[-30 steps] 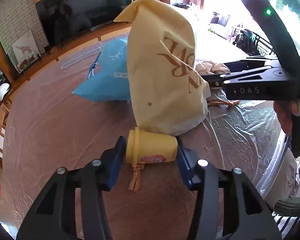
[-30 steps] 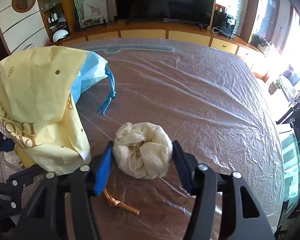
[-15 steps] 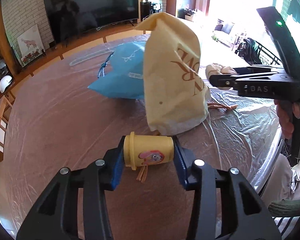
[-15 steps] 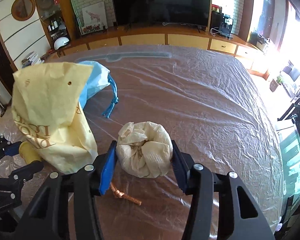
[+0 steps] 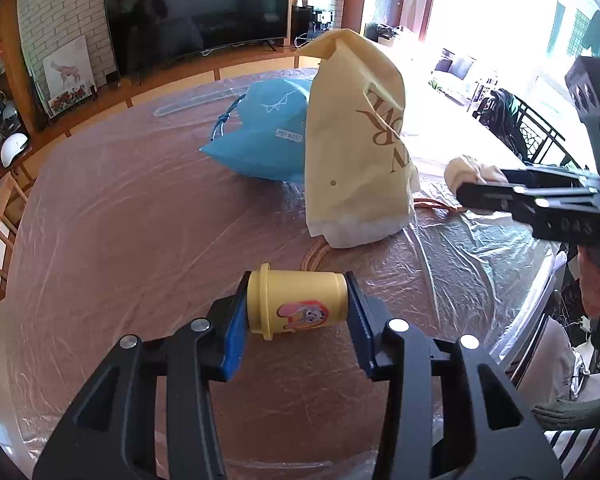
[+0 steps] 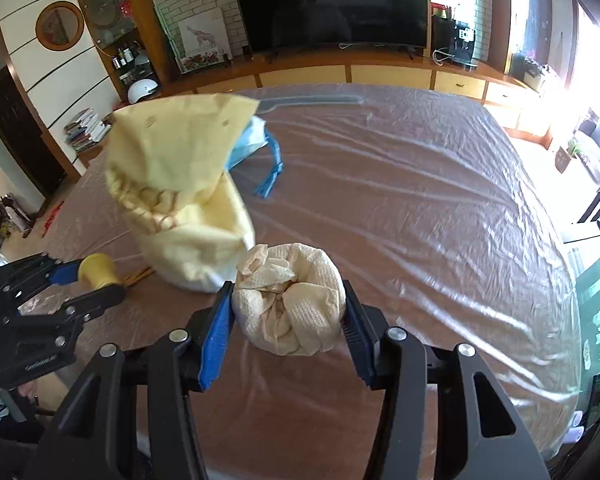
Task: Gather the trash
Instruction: 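Carry the yellow cup and white cloth bundle with both tools over the black bin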
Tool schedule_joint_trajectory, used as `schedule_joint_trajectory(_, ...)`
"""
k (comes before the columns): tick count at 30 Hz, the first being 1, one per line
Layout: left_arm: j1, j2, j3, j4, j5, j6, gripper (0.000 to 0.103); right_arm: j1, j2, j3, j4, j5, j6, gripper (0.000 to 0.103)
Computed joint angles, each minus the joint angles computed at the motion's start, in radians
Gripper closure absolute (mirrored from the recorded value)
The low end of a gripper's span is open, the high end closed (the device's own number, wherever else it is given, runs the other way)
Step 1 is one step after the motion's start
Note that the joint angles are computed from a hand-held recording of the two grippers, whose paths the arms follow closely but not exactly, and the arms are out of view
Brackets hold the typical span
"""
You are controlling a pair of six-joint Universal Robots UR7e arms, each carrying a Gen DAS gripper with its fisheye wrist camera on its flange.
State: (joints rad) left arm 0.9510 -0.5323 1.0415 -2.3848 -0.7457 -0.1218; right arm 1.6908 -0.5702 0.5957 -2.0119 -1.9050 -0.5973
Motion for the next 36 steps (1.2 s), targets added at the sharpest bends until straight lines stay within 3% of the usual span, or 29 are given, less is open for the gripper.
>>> schedule_joint_trajectory(10,-0.009,-0.027,0.045,-0.014,-0.006,-0.035,0.058,0.001,-0.107,0.196,-0.058,0.029,0.005,0.053)
schedule_joint_trajectory(36,-0.044,-0.102,0.173,-0.078,-0.023,-0.045,0.058,0.0,-0.257,0.387,-0.048,0.103,0.016,0.053)
